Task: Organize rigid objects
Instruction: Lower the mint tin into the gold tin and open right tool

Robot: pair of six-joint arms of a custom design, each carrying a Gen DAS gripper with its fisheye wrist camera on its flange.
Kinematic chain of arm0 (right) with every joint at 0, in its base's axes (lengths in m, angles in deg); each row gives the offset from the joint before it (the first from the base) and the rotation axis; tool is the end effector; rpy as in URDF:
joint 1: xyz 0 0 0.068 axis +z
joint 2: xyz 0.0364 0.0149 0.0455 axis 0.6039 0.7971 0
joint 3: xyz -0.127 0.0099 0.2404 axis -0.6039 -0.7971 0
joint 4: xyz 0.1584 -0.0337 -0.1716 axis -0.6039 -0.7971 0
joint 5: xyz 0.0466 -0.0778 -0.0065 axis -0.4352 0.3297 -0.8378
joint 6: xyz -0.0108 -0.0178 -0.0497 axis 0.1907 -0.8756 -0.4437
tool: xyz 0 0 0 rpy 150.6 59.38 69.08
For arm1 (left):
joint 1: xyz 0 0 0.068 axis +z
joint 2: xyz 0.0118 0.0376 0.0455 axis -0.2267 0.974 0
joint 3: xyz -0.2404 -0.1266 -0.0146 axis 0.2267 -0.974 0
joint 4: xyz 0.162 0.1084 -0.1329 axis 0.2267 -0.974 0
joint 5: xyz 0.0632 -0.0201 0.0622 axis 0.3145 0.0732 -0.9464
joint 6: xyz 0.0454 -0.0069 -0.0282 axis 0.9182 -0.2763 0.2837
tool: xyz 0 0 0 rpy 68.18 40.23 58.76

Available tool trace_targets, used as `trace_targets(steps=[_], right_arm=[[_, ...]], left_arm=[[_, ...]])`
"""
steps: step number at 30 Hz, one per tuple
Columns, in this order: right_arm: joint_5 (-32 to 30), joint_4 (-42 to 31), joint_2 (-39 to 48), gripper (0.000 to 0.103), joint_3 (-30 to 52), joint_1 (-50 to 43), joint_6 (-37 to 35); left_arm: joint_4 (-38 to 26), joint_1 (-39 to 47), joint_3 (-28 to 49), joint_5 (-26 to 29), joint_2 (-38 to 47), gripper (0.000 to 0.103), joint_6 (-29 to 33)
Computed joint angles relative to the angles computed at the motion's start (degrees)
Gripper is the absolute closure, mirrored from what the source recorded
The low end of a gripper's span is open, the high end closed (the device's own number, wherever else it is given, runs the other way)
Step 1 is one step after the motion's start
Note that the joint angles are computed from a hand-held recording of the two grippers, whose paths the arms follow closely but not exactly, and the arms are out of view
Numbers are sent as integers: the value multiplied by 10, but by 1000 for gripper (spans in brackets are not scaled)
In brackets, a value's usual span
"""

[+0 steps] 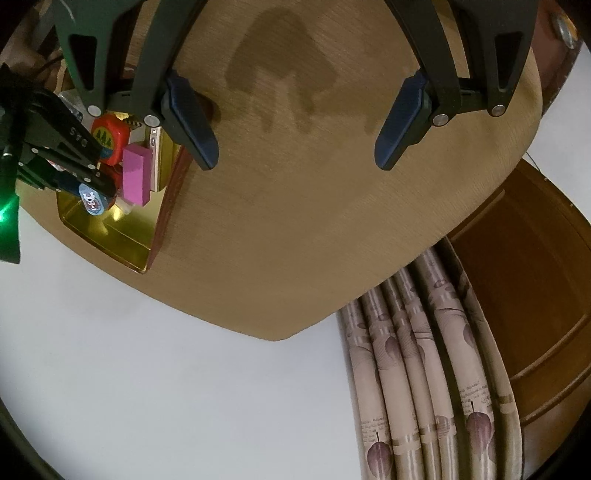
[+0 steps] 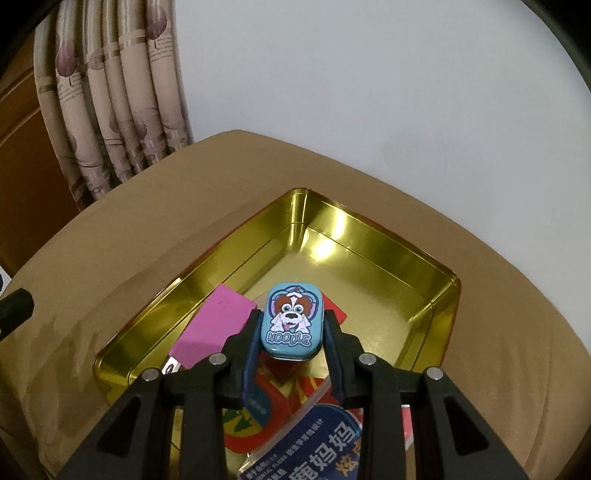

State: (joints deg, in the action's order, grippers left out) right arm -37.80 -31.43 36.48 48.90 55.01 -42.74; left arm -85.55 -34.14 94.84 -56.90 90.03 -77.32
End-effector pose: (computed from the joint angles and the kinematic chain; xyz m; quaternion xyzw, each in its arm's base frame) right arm 0.3081 0.1007 0.1480 -0.1994 0.9244 0.0520 0.3209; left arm 0.2376 -0.0732 0.1663 -0.2049 0.9198 0.0886 0.3227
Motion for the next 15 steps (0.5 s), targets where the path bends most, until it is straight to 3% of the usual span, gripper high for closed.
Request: trace_targets(steps=[10,15], right_arm=[[14,15,1,69,-11,10,7],[23,18,-33,48,-32,22,18]], left_arm=[[-1,-8,1,-6,1,19,1],[-3,-14,4,-14,4,19,6]])
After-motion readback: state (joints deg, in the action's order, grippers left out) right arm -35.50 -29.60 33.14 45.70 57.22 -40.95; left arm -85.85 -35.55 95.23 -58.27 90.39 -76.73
